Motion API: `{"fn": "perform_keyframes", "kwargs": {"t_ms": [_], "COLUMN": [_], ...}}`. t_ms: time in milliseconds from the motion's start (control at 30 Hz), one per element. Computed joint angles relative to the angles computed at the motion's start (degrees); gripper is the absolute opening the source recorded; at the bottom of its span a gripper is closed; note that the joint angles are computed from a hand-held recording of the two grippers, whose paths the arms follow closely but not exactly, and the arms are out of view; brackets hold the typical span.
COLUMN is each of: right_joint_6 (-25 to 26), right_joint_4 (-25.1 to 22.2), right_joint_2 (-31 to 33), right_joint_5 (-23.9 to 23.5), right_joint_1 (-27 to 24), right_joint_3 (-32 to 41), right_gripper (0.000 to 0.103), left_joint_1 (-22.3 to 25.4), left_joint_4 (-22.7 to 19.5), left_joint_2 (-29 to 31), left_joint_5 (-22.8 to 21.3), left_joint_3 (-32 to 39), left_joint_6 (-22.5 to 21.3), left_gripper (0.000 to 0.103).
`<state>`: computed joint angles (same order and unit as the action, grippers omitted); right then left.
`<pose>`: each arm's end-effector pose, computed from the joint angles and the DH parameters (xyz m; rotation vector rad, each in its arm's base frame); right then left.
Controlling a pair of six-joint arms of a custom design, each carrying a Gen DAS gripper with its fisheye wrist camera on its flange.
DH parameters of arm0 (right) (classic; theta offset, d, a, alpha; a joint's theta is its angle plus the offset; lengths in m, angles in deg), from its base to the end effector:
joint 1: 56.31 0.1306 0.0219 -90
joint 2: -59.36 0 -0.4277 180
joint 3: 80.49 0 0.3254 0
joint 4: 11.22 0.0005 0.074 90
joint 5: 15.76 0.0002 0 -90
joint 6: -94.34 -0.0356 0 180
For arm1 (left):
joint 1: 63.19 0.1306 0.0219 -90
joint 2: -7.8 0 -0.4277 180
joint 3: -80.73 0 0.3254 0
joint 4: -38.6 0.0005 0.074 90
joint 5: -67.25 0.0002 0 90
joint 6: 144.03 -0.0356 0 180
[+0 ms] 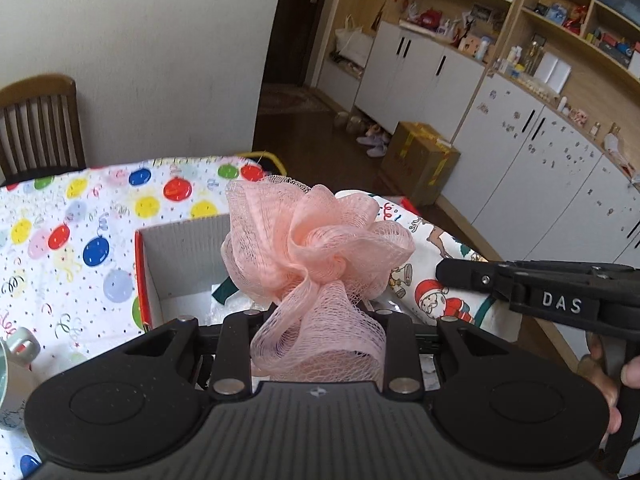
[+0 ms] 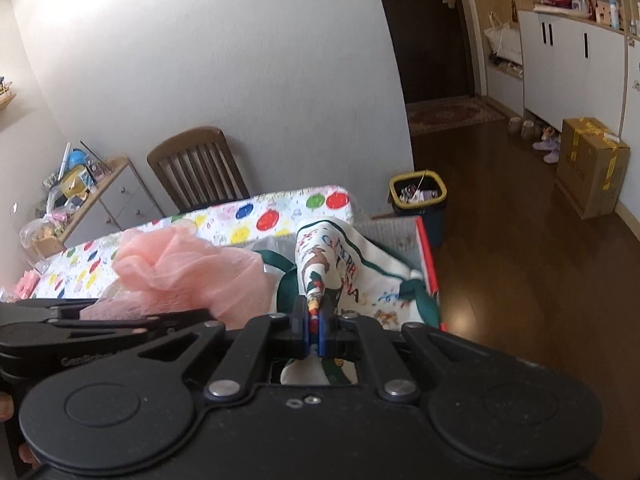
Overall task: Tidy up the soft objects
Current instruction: 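Carry the Christmas bag and pink puff into the shoebox with both tools, then open both tools to release the Christmas bag and puff into the shoebox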
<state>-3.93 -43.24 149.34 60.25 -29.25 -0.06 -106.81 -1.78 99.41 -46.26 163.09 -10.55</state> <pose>0.3736 0.2000 0.4321 -0.5094 2.2876 0.5929 0.3164 -0.2826 0.4244 -0.1769 2.3505 -0.2408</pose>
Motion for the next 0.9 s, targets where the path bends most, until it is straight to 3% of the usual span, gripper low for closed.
{"fn": "perform_keyframes", "kwargs": {"t_ms": [300, 567, 633, 700, 733, 900], "right_joint_6": [0.8, 1.96, 1.87, 1.76, 1.69, 1.98], "right_joint_4": [-0.47, -0.96, -1.06, -0.89, -1.1, -1.91], "right_joint_2": [1.48, 1.51, 1.37, 1.14, 1.22, 0.85], "right_joint_5": [-1.8, -1.62, -1.7, -1.7, -1.74, -2.02], "right_joint_1": [-0.23, 0.1, 0.04, -0.04, -0.14, -0.47], "right_joint_3": [-1.0, -1.91, -2.07, -2.24, -2.12, -1.89], "right_gripper": [0.004, 0.004, 0.005, 0.007, 0.011, 0.02], "left_joint_1": [1.65, 1.13, 0.79, 0.26, -0.17, -1.09], "left_joint_4": [-1.0, -3.18, -3.57, -3.31, -3.29, -3.01], "left_joint_2": [2.38, 3.68, 3.73, 3.5, 3.29, 2.26], "left_joint_5": [3.53, 3.21, 2.86, 1.73, 0.79, -0.97], "left_joint_3": [-0.49, 0.11, 0.37, 0.2, 0.09, -0.29], "left_joint_6": [1.13, 1.53, 1.15, 0.92, 0.91, 0.51], "left_gripper": [0.029, 0.03, 0.036, 0.059, 0.063, 0.067]}}
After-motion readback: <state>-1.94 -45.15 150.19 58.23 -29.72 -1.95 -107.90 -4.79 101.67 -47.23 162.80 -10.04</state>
